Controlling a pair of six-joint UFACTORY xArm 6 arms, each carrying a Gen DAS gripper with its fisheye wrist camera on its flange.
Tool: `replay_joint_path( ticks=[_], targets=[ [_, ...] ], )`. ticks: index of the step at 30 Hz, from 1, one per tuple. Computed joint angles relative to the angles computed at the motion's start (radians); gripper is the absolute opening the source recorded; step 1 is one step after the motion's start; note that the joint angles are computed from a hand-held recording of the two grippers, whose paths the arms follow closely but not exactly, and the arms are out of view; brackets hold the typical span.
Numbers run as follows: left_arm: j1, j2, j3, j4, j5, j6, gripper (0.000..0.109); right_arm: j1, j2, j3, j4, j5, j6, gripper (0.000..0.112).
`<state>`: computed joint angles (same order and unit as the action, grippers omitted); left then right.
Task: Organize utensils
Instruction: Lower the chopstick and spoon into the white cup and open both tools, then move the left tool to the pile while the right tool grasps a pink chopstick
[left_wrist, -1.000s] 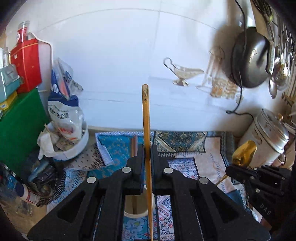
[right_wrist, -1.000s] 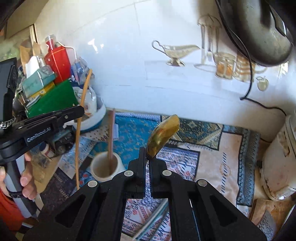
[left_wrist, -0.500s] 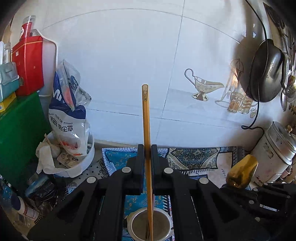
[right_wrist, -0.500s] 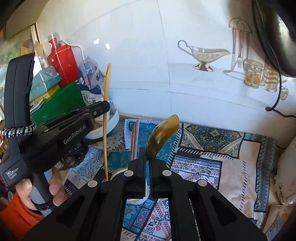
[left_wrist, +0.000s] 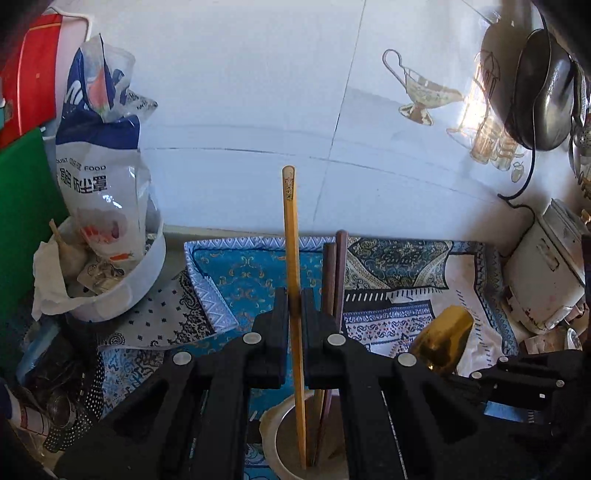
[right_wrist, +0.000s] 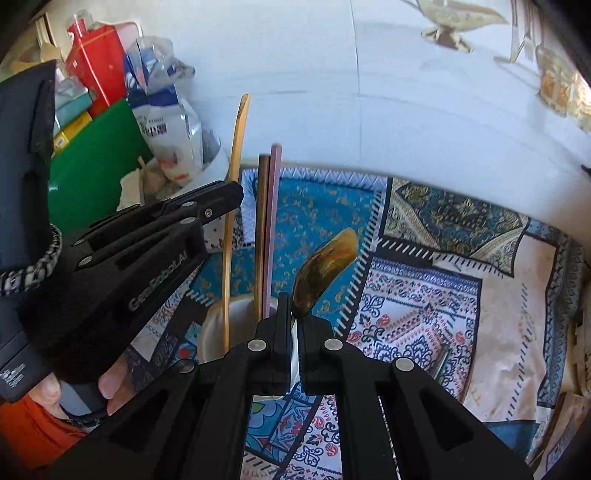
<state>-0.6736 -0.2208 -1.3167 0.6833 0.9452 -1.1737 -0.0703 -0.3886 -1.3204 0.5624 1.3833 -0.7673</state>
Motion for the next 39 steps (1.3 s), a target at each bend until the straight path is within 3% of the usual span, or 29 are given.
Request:
replay_joint_path(
  ticks=[7, 13, 20, 28, 39],
  targets=[
    [0.021, -0.02, 0.037, -0.156, -0.012, 0.087, 0.004, 0.03, 0.017, -0.004, -0.04, 0.015, 0.021, 0.005],
    [0.004, -0.02, 0.017, -0.179, 0.042, 0.121, 0.004, 0.044, 0.013, -0.013, -0.049, -0.002, 0.013, 0.007],
    [-0.027, -0.027, -0.028, -0.161, 0.128, 0.109, 0.004, 0.023, -0.003, -0.025, -0.031, 0.006, -0.022, 0.024],
    [-0.107, -0.005, -0.133, -0.067, 0.254, 0.071, 0.005, -0.077, -0.016, -0.066, 0.03, 0.043, -0.1, 0.029],
    [-0.259, 0.12, -0.353, 0.041, 0.393, 0.042, 0.019, -0.303, -0.003, -0.141, 0.143, 0.104, -0.228, 0.035]
  ],
)
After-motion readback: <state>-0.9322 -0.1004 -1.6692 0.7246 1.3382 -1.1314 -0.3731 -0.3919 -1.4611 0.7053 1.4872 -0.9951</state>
